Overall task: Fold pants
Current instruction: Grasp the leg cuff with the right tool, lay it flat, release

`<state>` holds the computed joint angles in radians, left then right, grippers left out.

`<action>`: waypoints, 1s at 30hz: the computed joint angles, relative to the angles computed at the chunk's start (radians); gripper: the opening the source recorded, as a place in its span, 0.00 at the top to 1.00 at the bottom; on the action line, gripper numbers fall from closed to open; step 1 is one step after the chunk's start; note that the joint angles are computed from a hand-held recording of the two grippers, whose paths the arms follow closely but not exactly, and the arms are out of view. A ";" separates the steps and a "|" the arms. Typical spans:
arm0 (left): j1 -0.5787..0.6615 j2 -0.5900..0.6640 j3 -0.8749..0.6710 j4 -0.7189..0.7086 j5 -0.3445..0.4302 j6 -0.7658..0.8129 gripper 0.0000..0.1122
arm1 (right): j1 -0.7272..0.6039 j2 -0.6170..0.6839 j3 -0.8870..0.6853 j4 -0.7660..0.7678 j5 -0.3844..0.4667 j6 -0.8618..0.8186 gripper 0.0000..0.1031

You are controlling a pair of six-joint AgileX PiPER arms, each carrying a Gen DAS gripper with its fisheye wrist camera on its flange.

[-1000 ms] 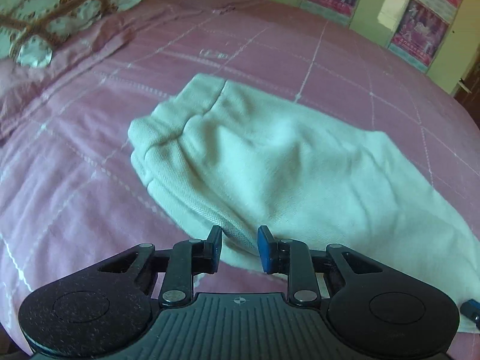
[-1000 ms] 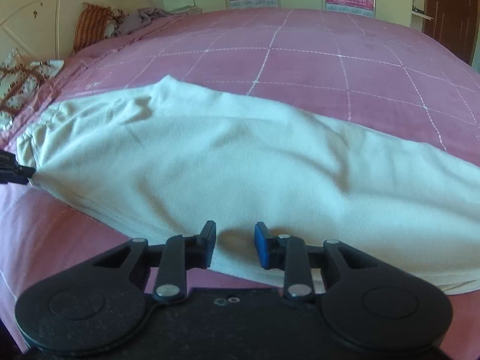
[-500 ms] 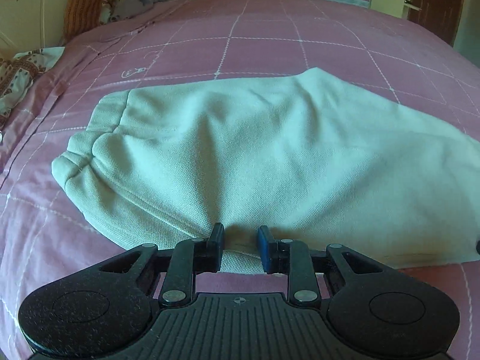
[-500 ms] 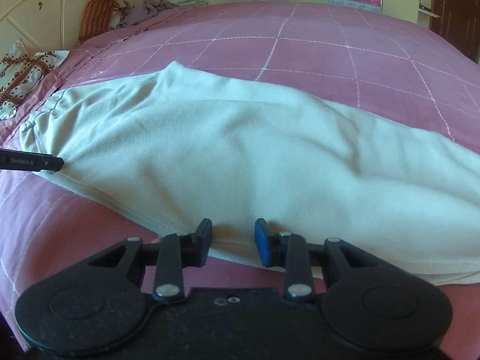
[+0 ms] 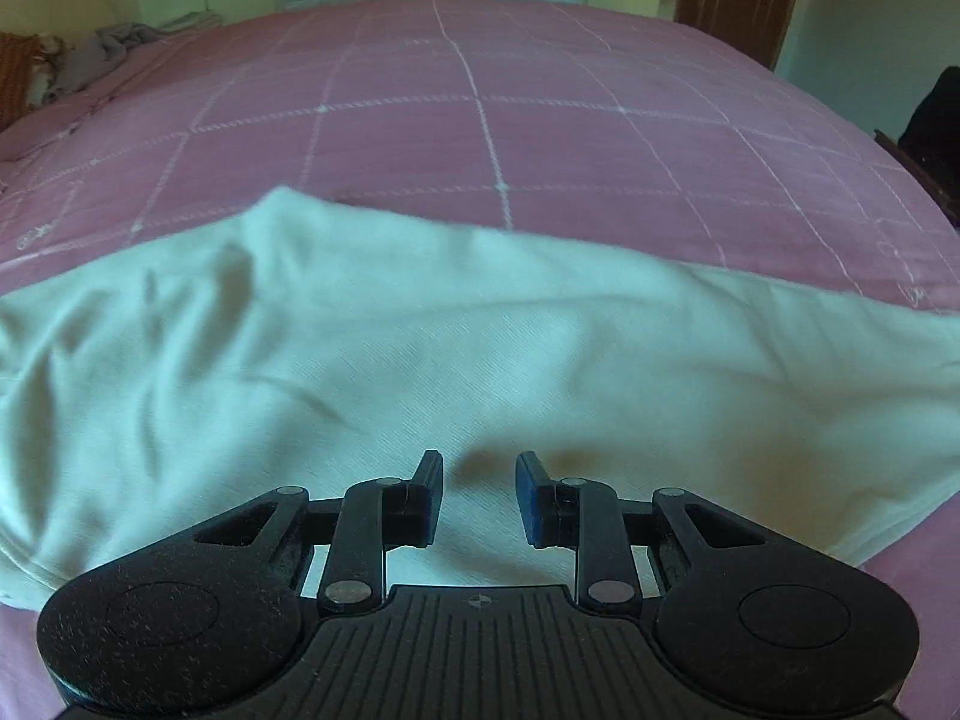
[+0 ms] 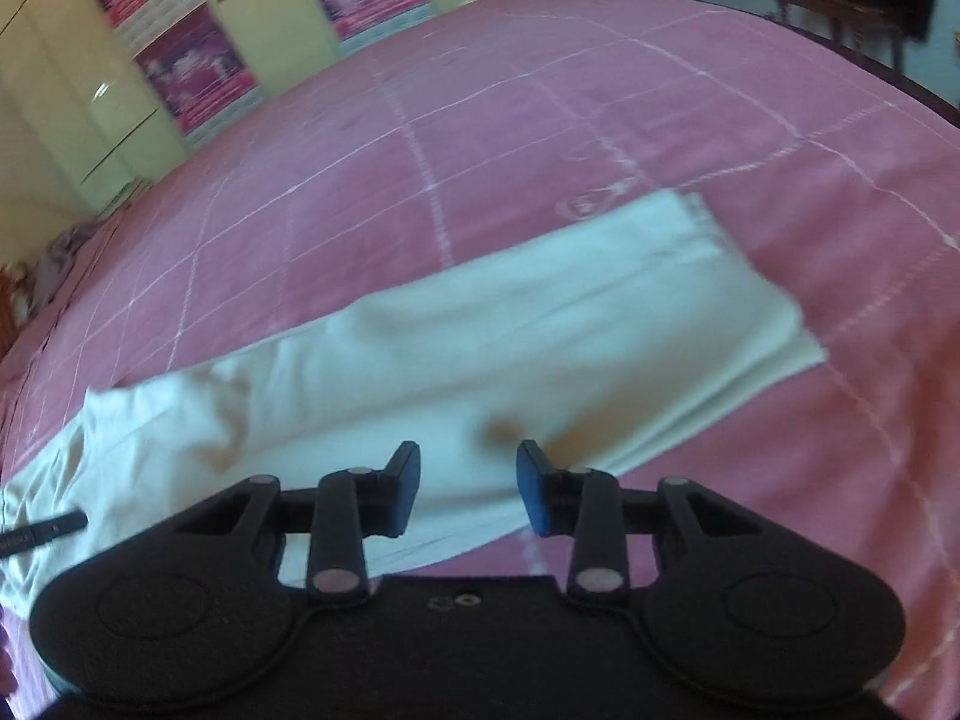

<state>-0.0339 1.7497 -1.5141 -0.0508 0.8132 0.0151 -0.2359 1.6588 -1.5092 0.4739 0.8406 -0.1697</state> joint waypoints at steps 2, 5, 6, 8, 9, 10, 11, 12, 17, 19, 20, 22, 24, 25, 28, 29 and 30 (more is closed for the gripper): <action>-0.041 -0.009 0.046 0.063 -0.040 -0.071 0.76 | -0.075 0.002 -0.005 0.022 -0.002 0.023 0.66; -0.065 -0.031 0.082 0.108 -0.065 -0.112 0.76 | -0.119 0.043 -0.055 -0.033 -0.015 0.093 0.63; -0.056 -0.028 0.076 0.092 -0.060 -0.103 0.76 | -0.128 0.061 -0.072 -0.035 -0.014 0.106 0.64; -0.044 -0.024 0.065 0.072 -0.047 -0.093 0.76 | -0.141 0.098 -0.099 -0.023 -0.008 0.130 0.64; -0.044 -0.026 0.067 0.074 -0.047 -0.094 0.76 | -0.143 0.107 -0.097 -0.007 -0.017 0.124 0.66; -0.043 -0.025 0.068 0.075 -0.048 -0.092 0.76 | -0.146 0.111 -0.095 0.010 -0.028 0.109 0.72; -0.046 -0.026 0.070 0.082 -0.052 -0.095 0.76 | -0.142 0.104 -0.078 0.016 -0.060 0.101 0.76; -0.049 -0.026 0.073 0.090 -0.056 -0.099 0.76 | -0.141 0.096 -0.064 0.032 -0.084 0.082 0.85; -0.058 -0.023 0.077 0.114 -0.065 -0.132 0.76 | -0.132 0.166 -0.145 0.030 -0.072 0.108 0.69; -0.061 -0.021 0.072 0.118 -0.059 -0.139 0.76 | -0.125 0.203 -0.186 -0.001 -0.044 0.162 0.66; -0.060 -0.019 0.070 0.118 -0.059 -0.139 0.76 | -0.125 0.212 -0.192 0.002 -0.046 0.171 0.68; -0.057 -0.020 0.068 0.112 -0.059 -0.139 0.76 | -0.112 0.213 -0.206 -0.024 -0.046 0.184 0.83; -0.059 -0.027 0.075 0.127 -0.070 -0.160 0.76 | -0.101 0.185 -0.200 0.005 -0.089 0.133 0.91; -0.064 -0.033 0.085 0.149 -0.082 -0.178 0.76 | -0.089 0.151 -0.184 0.026 -0.142 0.088 0.92; -0.075 -0.042 0.104 0.180 -0.103 -0.193 0.76 | -0.047 0.046 -0.140 0.088 -0.305 -0.063 0.93; -0.080 -0.043 0.107 0.190 -0.104 -0.200 0.76 | -0.041 0.034 -0.128 0.054 -0.333 -0.062 0.93; -0.084 -0.043 0.109 0.195 -0.102 -0.200 0.75 | -0.042 0.049 -0.133 -0.014 -0.321 -0.022 0.93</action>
